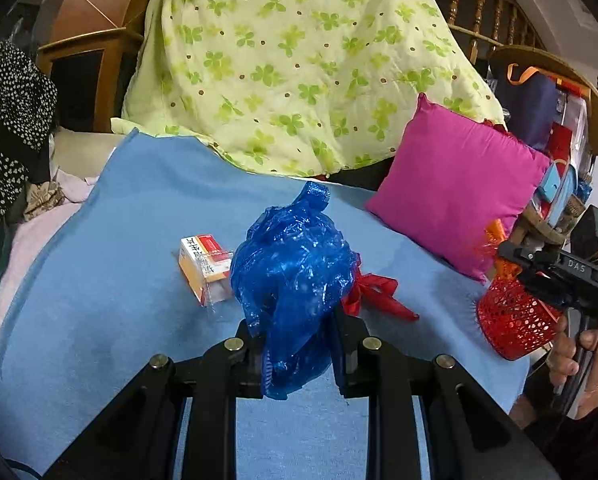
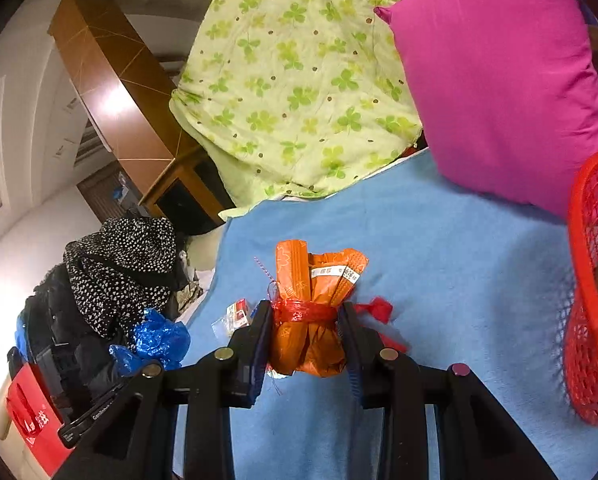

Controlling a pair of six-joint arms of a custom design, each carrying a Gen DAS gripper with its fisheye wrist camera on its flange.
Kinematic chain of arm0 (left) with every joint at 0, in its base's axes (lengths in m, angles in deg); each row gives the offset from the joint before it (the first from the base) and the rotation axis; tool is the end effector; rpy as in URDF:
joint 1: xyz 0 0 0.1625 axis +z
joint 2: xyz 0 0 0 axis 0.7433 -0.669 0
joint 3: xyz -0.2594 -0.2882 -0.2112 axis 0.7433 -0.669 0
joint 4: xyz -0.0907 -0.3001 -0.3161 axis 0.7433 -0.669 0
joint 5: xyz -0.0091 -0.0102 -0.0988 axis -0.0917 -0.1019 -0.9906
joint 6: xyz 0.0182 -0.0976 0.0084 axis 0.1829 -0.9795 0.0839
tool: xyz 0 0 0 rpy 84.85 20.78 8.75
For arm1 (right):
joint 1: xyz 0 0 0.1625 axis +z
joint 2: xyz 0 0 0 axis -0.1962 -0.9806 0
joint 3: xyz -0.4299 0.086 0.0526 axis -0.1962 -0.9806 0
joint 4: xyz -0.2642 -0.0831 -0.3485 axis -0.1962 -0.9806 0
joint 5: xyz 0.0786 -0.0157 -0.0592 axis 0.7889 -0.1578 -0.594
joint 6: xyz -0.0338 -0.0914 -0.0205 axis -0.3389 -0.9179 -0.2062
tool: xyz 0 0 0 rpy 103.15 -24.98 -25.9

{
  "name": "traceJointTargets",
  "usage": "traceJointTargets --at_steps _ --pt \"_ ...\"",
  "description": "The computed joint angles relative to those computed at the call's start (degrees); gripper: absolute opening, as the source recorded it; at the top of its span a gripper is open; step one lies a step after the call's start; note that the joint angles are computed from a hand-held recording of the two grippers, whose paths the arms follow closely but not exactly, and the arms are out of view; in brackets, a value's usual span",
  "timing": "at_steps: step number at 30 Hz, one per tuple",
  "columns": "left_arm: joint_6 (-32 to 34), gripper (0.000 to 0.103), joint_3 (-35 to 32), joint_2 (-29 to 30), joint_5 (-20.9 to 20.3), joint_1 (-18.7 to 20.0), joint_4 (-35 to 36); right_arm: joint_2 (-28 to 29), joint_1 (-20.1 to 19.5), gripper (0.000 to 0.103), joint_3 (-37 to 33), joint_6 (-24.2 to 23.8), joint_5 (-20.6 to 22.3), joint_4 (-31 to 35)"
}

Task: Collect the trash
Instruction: 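Carry both items to the red wastebasket and open both tools to drop them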

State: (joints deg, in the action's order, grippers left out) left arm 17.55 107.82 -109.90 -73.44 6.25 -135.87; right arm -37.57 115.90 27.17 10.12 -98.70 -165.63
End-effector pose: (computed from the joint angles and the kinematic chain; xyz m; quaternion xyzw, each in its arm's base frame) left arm -0.0981 -0.5032 0.3432 0.0590 0.8128 -0.5134 0.2689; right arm 0.3293 -0.6937 0.1425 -0.2748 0.9186 -0.2802 0.0458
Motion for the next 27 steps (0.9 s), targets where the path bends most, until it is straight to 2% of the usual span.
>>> traceJointTargets --at_steps 4,7,10,15,20,22,24,27 --pt "0.26 0.025 -0.81 1.30 1.29 -0.69 0.46 -0.42 -0.04 0.035 0.36 -0.60 -0.43 -1.24" --pt "0.63 0.025 -1.95 3.26 3.84 -1.61 1.49 -0.80 -0.16 0.035 0.58 -0.85 0.03 -1.67" --pt "0.48 0.025 -2.61 4.26 3.91 -2.15 2.43 -1.39 0.00 0.035 1.33 -1.42 -0.58 -2.74" --pt "3.46 0.025 -4.54 8.48 10.20 -4.62 1.11 -2.81 0.04 0.035 2.93 -2.61 -0.98 -4.60" --pt "8.28 0.025 -6.44 12.49 14.33 -7.08 -1.31 -5.01 -0.07 0.035 5.05 -4.32 -1.51 -7.42" --pt "9.27 0.025 -6.97 13.66 14.50 -8.05 -2.19 -5.83 -0.32 0.035 5.67 -4.48 -1.30 -8.20" --pt "7.68 0.025 -7.56 14.19 13.57 -8.84 0.12 -6.98 -0.84 0.035 6.52 -4.52 -1.00 -9.34" --pt "8.64 0.025 -9.07 15.61 12.88 -9.91 1.05 -8.29 -1.79 0.035 7.22 -4.19 -0.16 -10.60"
